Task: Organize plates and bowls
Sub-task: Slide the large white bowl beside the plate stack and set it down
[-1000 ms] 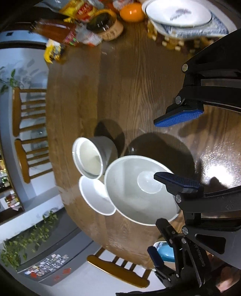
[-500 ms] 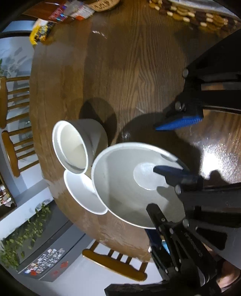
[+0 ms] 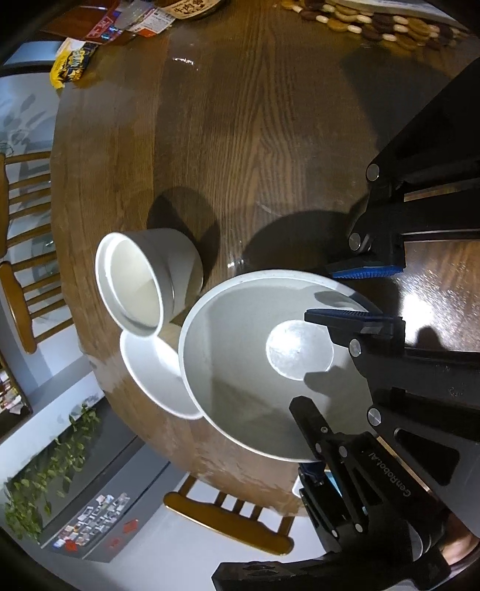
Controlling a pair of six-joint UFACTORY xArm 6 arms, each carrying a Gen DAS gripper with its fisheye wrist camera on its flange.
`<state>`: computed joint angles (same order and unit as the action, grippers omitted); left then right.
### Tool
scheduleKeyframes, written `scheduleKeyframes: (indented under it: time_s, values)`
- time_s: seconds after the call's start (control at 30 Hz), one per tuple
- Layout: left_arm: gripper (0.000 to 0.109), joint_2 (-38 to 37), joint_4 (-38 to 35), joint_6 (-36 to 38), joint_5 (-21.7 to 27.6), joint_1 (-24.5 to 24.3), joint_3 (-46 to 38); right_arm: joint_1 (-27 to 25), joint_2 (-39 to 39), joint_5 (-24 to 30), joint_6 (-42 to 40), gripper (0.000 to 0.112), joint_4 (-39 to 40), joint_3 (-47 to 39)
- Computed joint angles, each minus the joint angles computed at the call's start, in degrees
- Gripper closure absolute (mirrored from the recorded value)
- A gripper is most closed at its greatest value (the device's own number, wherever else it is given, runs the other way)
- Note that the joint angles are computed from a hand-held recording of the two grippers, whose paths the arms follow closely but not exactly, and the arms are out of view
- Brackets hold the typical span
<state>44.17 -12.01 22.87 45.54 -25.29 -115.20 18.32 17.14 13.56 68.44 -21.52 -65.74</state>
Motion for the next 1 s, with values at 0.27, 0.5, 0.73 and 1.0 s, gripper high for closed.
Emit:
scheduleKeyframes:
  time_s: [0.27,0.5,0.73,1.0]
  values:
    - [0.087,-7.21,-1.69,3.84,-2.75,2.35,10.22,3.12,-1.17,0.68,-3.29,0.096,3.95,0.37]
    - [0.087,-11.19,-0.84,3.78,-4.17,4.35,17.32,6.52,1.38,2.93,-10.05,0.095,10.55,-2.43]
    - [0.087,-11.72,-0.22,2.33,-3.22,5.73,18.91,8.01,3.06,5.57,-12.89,0.095,12.9,-4.93]
    - [0.085,-10.86,2.27,0.06,-2.8,6.08,18.45,9.13,5.33,9.34,-12.39,0.094,10.96,-9.27]
